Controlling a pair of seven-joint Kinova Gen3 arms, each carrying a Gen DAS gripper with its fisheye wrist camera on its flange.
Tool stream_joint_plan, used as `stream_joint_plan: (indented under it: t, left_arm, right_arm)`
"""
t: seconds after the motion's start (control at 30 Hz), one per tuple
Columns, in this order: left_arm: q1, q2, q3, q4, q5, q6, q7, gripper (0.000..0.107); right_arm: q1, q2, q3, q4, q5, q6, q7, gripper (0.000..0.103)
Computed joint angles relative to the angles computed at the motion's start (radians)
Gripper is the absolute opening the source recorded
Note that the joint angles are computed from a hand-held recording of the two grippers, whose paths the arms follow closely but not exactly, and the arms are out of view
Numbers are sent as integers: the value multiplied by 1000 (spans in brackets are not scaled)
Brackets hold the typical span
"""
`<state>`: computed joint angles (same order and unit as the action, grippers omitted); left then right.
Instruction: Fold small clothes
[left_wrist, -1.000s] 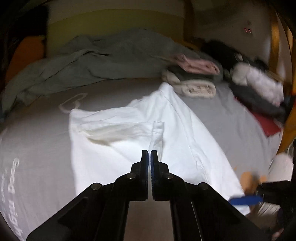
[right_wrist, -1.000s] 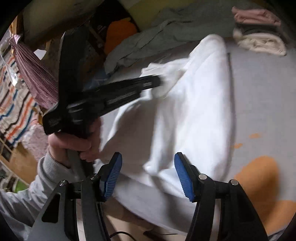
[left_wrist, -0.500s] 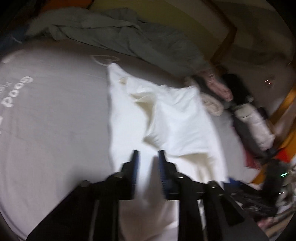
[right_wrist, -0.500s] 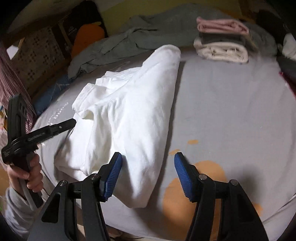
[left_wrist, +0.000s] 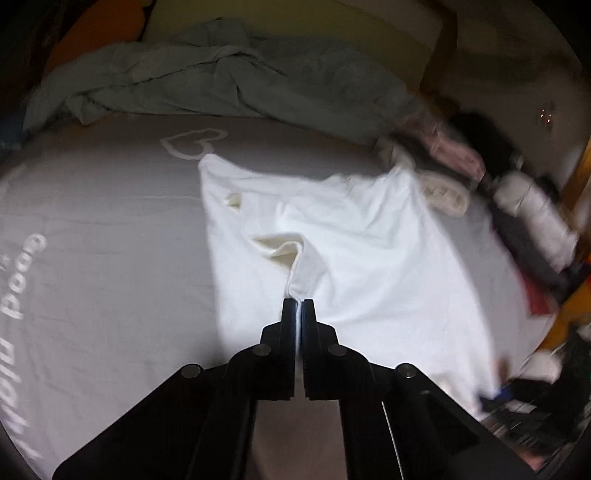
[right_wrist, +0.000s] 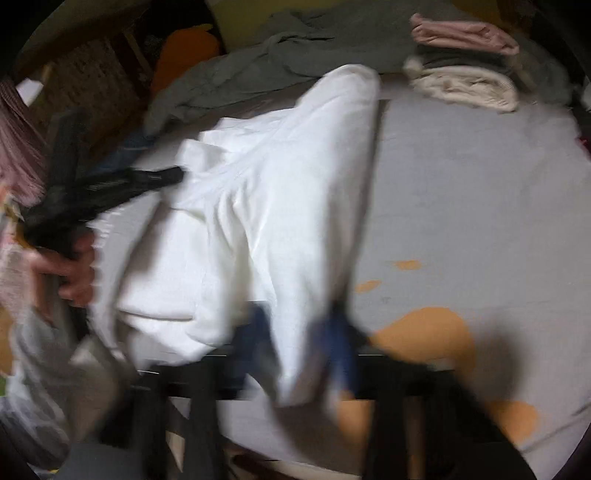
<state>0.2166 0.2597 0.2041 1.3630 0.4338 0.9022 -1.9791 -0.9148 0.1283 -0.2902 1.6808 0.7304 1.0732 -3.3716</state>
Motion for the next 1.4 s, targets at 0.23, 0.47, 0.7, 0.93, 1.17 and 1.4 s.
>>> stream_joint_plan:
  t: [0.23, 0.47, 0.7, 0.93, 1.17, 1.4]
  left_arm:
    - [14, -27, -57, 86, 58, -58, -28, 7]
    - [-153, -180, 1, 272, 313, -45, -312, 29]
    - [-126, -242, -103, 416, 409, 5, -373, 45]
    - [-111, -252, -118, 464, 388, 47, -340, 49]
    - [-82, -252, -103, 478, 354, 4, -342, 23]
    - [-79, -237, -101, 453, 342, 38, -355, 6]
  right_arm:
    - [-13, 10, -26, 4, 16, 48, -6, 11]
    - [-79, -28, -52, 53, 110, 99, -193, 51]
    - [-53, -37, -84, 54, 118, 164, -302, 51]
    - [-50, -9, -61, 11, 78, 129, -204, 49]
    - [-45, -23, -27, 60, 46, -21, -191, 38]
    - [5, -31, -17, 112, -25, -183, -124, 4]
